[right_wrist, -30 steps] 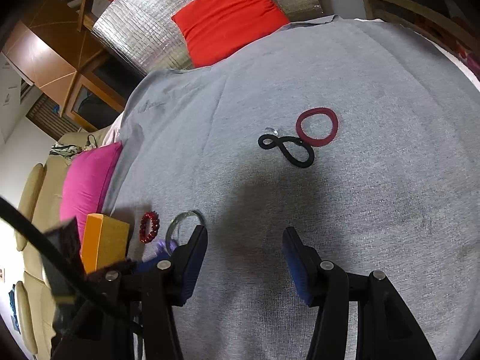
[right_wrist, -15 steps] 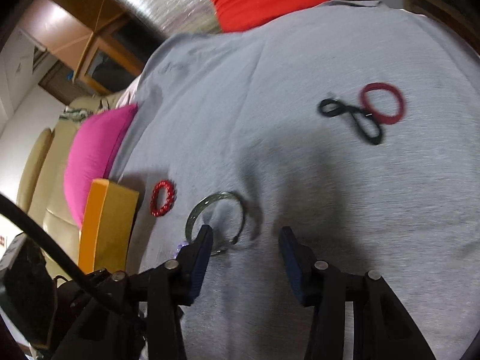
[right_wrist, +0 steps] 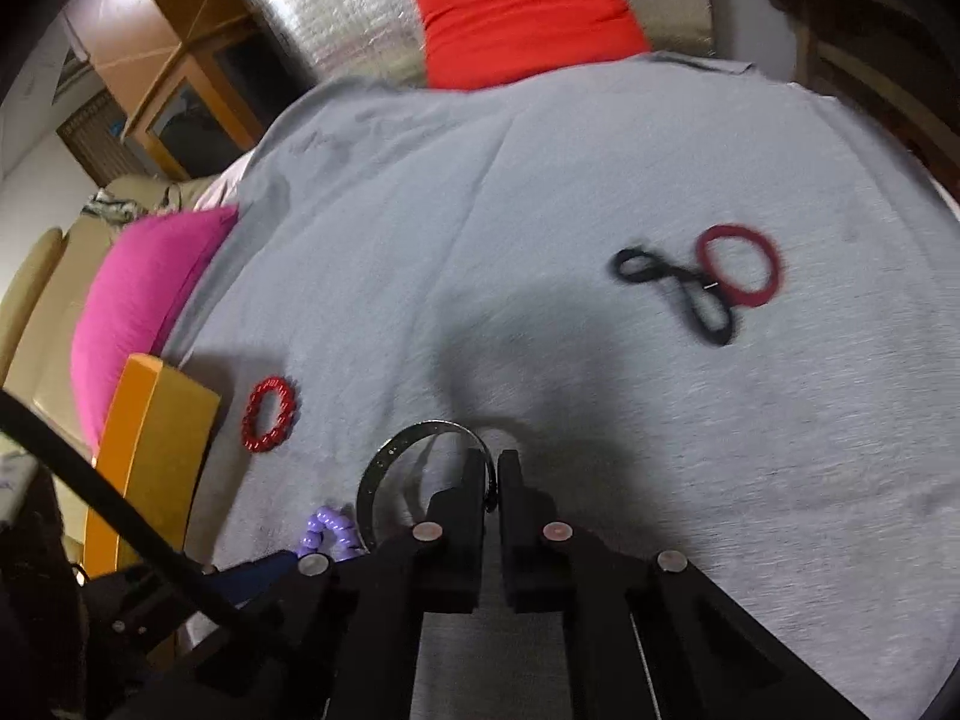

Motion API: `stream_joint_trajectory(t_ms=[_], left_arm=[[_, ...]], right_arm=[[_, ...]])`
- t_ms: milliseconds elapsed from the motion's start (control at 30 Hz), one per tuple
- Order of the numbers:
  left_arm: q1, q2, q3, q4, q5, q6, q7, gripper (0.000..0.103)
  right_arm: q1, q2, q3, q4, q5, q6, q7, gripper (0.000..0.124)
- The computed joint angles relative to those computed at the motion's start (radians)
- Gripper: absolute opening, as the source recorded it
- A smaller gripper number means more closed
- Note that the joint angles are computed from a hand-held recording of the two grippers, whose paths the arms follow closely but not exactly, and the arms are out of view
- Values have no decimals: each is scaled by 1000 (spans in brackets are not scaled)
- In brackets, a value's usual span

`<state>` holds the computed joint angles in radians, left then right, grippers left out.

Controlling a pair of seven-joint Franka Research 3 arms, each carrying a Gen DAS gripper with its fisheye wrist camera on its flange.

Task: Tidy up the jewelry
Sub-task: 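Grasp the purple beaded bracelet with the left tool while the right tool grasps the silver bangle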

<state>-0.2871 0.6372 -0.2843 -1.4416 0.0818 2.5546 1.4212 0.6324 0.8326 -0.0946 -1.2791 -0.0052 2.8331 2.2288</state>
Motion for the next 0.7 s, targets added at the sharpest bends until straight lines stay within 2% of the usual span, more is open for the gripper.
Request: stream_joint_trajectory(t_ms=[67, 200, 300, 433, 700], left_arm=[[-14, -4, 8, -9, 19, 11, -6, 34], [-31, -15, 18, -31, 42, 43, -36, 18], [-41, -40, 29, -64, 63, 74, -73, 11], [-47, -83, 39, -120, 97, 131, -112, 10], [-9, -287, 39, -347, 126, 258, -189, 10]], right_arm=[[2, -30, -13, -51, 1, 25, 14, 5], [3, -68, -31, -119, 7, 59, 40, 5], [-6, -89, -21, -154, 19, 92, 40, 5], [14, -104, -39, -178, 20, 129, 44, 5], [46, -102, -40, -169, 54, 233, 13, 5]])
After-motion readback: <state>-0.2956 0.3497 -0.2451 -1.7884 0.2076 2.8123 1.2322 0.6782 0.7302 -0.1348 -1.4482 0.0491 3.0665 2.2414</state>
